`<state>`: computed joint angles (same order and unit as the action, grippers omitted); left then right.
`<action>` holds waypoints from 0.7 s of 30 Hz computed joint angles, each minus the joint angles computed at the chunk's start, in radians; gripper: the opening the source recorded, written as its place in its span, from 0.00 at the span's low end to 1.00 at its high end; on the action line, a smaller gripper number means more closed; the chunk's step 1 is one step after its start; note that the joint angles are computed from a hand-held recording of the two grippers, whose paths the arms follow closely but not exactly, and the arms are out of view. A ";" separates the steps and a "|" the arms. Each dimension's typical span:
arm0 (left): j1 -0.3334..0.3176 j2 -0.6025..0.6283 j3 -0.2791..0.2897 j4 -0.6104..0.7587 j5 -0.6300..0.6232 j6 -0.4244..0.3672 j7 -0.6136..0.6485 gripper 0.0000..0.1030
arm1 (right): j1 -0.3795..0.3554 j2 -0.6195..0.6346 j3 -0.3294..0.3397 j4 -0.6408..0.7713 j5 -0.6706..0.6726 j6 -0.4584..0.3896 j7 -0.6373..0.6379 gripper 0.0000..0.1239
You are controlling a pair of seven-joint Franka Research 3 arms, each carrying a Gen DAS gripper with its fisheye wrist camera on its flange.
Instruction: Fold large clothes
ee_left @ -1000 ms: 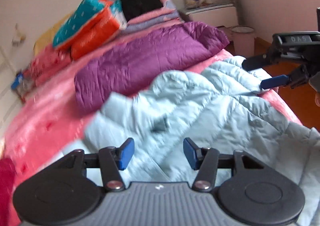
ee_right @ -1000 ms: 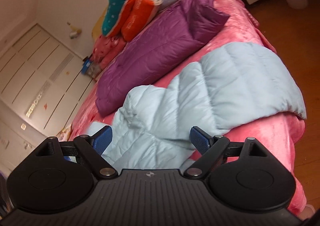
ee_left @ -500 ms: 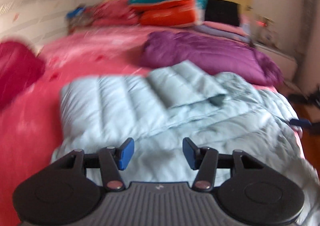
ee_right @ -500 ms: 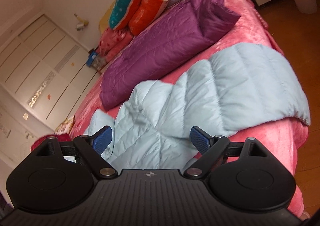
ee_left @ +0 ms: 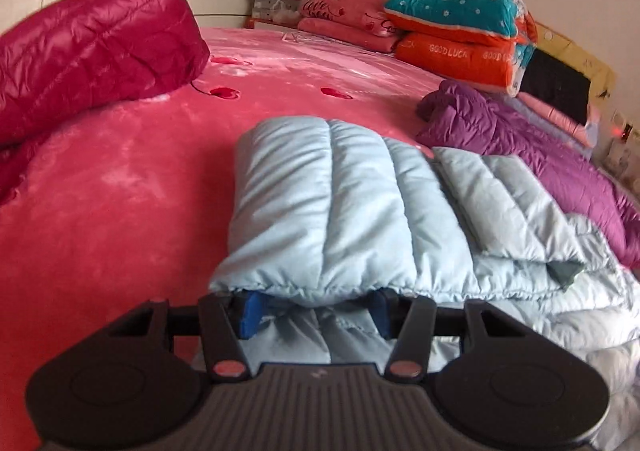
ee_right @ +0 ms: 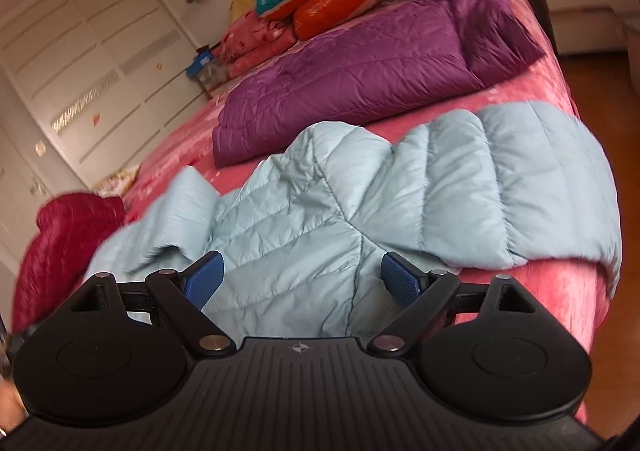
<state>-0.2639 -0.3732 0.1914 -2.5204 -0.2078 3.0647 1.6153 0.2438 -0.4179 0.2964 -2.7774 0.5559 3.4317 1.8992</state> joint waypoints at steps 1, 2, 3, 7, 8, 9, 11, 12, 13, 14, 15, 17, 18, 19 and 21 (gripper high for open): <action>-0.022 -0.003 0.018 -0.001 -0.013 0.000 0.013 0.52 | -0.032 0.002 0.039 0.009 0.006 -0.009 -0.013 0.83; -0.053 -0.010 0.044 -0.002 -0.036 -0.006 0.029 0.53 | -0.067 0.003 0.078 0.016 0.010 -0.019 -0.027 0.83; -0.089 -0.015 0.076 -0.001 -0.066 -0.013 0.050 0.53 | -0.111 0.001 0.125 0.024 0.013 -0.031 -0.043 0.83; -0.201 -0.047 0.169 -0.008 -0.181 -0.008 0.135 0.53 | -0.375 -0.052 0.391 0.061 -0.020 -0.112 -0.055 0.83; -0.218 -0.056 0.178 -0.013 -0.194 -0.005 0.156 0.53 | -0.447 -0.066 0.458 0.075 -0.048 -0.123 -0.052 0.83; -0.233 -0.065 0.185 -0.018 -0.201 -0.004 0.178 0.53 | -0.508 -0.081 0.512 0.090 -0.080 -0.138 -0.052 0.83; -0.295 -0.092 0.230 -0.028 -0.226 -0.001 0.238 0.53 | -0.570 -0.097 0.570 0.119 -0.150 -0.147 -0.067 0.83; -0.343 -0.113 0.270 -0.031 -0.245 -0.007 0.277 0.53 | -0.608 -0.102 0.606 0.137 -0.184 -0.150 -0.070 0.83; -0.393 -0.136 0.312 -0.036 -0.268 -0.005 0.318 0.53 | -0.659 -0.109 0.651 0.161 -0.217 -0.159 -0.068 0.83; -0.425 -0.153 0.335 -0.041 -0.282 -0.001 0.345 0.53 | -0.701 -0.112 0.691 0.184 -0.247 -0.166 -0.065 0.83; -0.465 -0.176 0.369 -0.045 -0.295 -0.003 0.378 0.53 | -0.734 -0.108 0.721 0.205 -0.277 -0.170 -0.064 0.83; -0.548 -0.228 0.442 -0.046 -0.322 -0.026 0.442 0.53 | -0.820 -0.115 0.803 0.252 -0.332 -0.190 -0.050 0.83; -0.582 -0.255 0.469 -0.049 -0.333 -0.029 0.475 0.53 | -0.869 -0.117 0.847 0.279 -0.361 -0.202 -0.041 0.83; -0.618 -0.282 0.496 -0.054 -0.342 -0.019 0.510 0.53 | -0.915 -0.113 0.887 0.308 -0.390 -0.210 -0.035 0.83; -0.698 -0.344 0.555 -0.064 -0.346 0.020 0.569 0.53 | -0.999 -0.096 0.958 0.360 -0.452 -0.203 -0.035 0.83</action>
<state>-0.9618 -0.7176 0.7462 -2.5847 -0.5536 3.0848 2.1847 -0.7556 -0.5137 1.2540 -2.4170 0.1037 3.2283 1.8645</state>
